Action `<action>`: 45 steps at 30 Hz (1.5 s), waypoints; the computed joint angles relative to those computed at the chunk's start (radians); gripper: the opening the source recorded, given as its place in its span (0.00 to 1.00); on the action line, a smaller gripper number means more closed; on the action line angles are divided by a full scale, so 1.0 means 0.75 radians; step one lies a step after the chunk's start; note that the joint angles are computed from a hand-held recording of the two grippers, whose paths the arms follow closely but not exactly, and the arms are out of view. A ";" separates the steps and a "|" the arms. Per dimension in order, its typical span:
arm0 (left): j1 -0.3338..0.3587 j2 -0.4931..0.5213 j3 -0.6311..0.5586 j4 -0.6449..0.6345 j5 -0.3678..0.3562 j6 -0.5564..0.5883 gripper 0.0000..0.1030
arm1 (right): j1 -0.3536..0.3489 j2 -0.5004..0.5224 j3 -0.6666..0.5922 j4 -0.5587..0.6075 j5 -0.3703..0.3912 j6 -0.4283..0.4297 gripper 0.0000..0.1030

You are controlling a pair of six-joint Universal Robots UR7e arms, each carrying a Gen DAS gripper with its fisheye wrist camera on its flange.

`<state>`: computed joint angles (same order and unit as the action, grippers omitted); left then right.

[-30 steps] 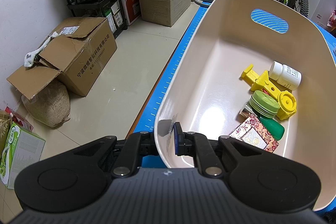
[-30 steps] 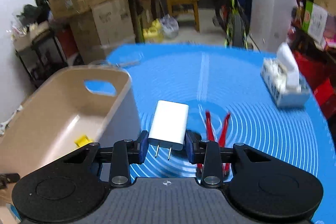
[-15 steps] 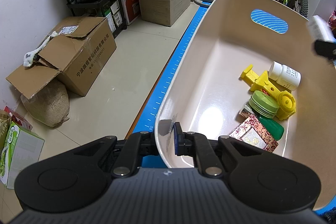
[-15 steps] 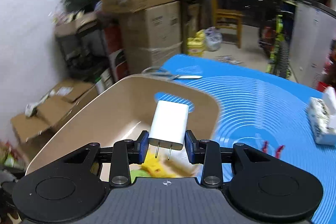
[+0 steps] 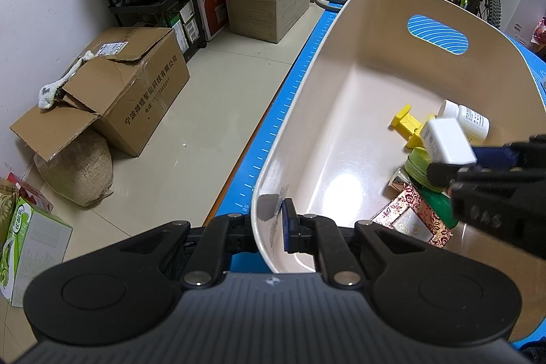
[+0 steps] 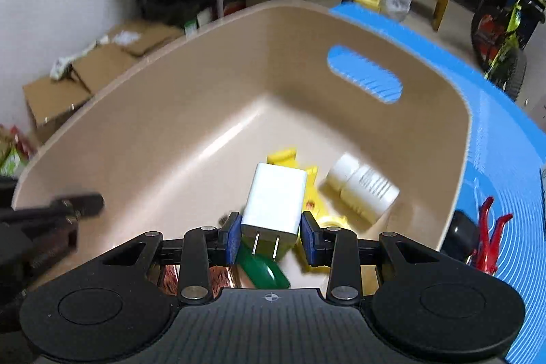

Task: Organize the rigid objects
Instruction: 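Carry the white charger with the right tool into the basket and release, then move the right tool to the red figure and grasp it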

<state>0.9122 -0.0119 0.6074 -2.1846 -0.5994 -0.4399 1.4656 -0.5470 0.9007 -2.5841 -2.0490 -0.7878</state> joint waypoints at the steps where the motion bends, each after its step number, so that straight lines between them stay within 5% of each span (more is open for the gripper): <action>1: 0.000 0.003 -0.006 0.005 0.002 -0.001 0.13 | 0.001 0.000 0.000 0.003 -0.009 -0.003 0.43; 21: -0.001 0.005 -0.012 0.011 0.000 -0.005 0.13 | -0.051 -0.206 0.111 -0.098 0.211 0.069 0.51; 33: -0.001 0.005 -0.012 0.011 0.001 -0.005 0.13 | -0.166 -0.137 -0.077 -0.216 0.061 0.146 0.58; 40: -0.001 0.006 -0.013 0.011 0.001 -0.004 0.13 | -0.225 0.009 -0.329 -0.061 -0.020 0.246 0.58; 45: -0.001 0.007 -0.015 0.012 0.001 -0.005 0.13 | -0.237 0.111 -0.481 -0.003 -0.073 0.215 0.57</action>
